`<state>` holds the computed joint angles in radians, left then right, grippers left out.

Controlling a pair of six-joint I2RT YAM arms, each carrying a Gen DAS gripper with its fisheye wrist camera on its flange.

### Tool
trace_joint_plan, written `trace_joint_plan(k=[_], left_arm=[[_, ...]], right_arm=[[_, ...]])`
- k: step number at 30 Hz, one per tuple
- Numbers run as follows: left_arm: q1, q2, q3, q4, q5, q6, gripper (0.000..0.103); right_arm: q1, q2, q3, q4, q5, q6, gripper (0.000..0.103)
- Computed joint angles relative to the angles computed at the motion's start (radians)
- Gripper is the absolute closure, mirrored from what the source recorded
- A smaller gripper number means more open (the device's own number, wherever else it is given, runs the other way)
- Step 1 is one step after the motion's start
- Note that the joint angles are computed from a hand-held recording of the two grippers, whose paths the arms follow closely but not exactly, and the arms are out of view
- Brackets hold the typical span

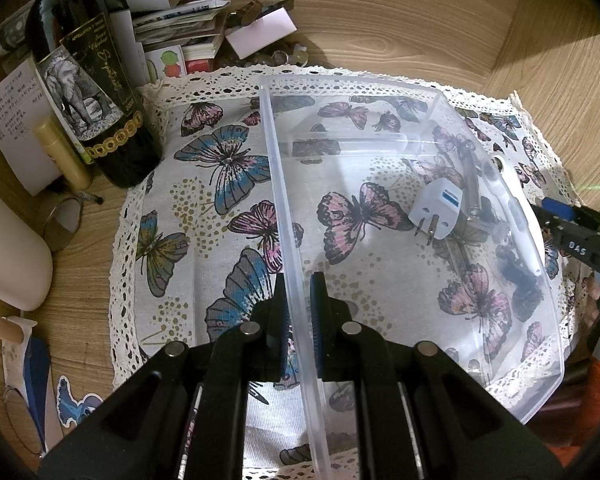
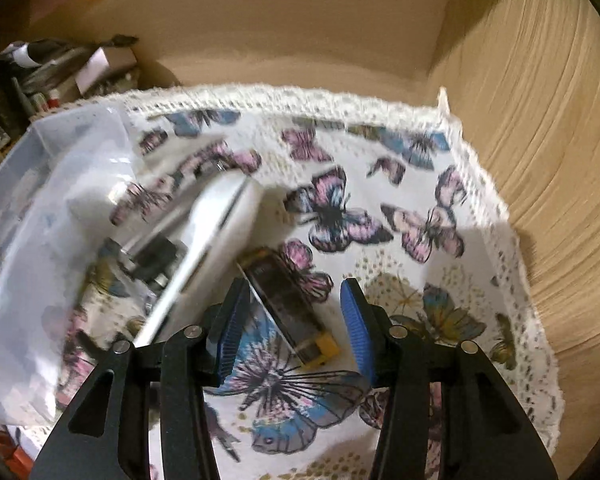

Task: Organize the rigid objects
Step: 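Grasp the black-and-gold case with the right gripper and lift it, then lower the black-and-gold case into the clear box and release it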

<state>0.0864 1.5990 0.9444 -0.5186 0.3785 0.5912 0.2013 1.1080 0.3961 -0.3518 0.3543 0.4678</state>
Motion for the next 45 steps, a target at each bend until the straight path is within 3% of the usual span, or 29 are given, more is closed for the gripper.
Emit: trace_joint_plan(k=[5,8,17,26,34,45], left_arm=[[0.001,0.003,0.008,-0.004,-0.002,-0.001,0.093],[-0.001,0.004,0.012,-0.006,-0.006,-0.003,0.093],[-0.003,-0.001,0.008,-0.005,-0.009,-0.005,0.093],[-0.004,-0.002,0.007,-0.004,-0.009,-0.005,0.093],[-0.003,-0.003,0.006,-0.003,-0.008,-0.005,0.093],[-0.008,-0.004,0.007,-0.001,-0.008,-0.007,0.093]], right_arm=[[-0.029,0.034,-0.037,0.081,-0.041,-0.022,0.061],[-0.023,0.027,-0.046,0.092,-0.041,-0.025,0.081],[0.040,-0.082,-0.045,0.033,0.048,0.012,0.081],[0.215,-0.197,0.062,-0.071,0.198,0.037,0.081],[0.371,-0.099,0.183,-0.017,0.260,0.010,0.081],[0.435,0.146,0.275,0.178,0.143,-0.065,0.081]])
